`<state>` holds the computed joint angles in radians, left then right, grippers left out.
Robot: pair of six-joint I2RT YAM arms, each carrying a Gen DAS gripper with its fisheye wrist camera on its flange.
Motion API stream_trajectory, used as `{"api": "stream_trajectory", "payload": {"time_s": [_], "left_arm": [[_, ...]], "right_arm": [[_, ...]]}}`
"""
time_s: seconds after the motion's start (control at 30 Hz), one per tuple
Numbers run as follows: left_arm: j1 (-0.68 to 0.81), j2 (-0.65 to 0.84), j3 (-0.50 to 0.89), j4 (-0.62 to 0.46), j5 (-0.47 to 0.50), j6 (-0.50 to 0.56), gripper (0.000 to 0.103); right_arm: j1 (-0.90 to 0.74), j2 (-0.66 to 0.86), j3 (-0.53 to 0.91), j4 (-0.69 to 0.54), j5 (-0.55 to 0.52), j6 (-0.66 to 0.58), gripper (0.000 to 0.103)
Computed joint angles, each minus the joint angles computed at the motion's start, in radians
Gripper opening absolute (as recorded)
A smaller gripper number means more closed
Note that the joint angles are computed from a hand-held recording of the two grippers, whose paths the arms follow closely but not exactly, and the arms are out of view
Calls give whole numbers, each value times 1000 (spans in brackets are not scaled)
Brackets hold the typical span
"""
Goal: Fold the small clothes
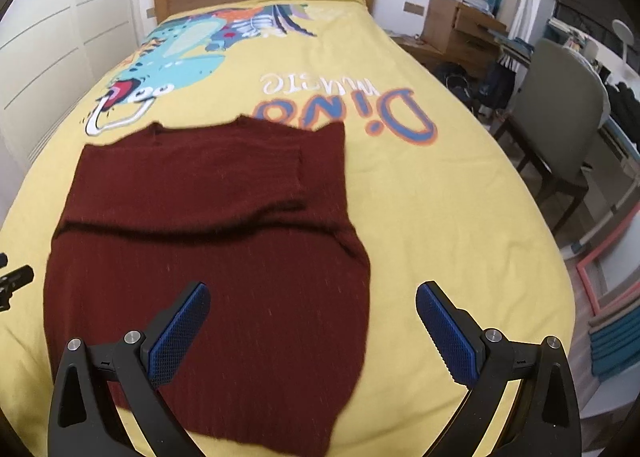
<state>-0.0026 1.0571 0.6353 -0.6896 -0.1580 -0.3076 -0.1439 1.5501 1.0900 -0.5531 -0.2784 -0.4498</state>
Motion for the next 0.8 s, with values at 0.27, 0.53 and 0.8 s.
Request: {"api": "stream_trajectory", "payload": {"time_s": [0.27,0.53,0.8], "left_arm": [[17,-26,-135,-35,43,-52,102],[1,87,-225,41,103,-82,102],[3,139,-253,97,199,-71,76]], "right_arm": [[-69,33,-136,1,38,-75,103],[-115,179,-188,-16,71,-95,103],[-145,316,-128,-90,45,-84,102]]}}
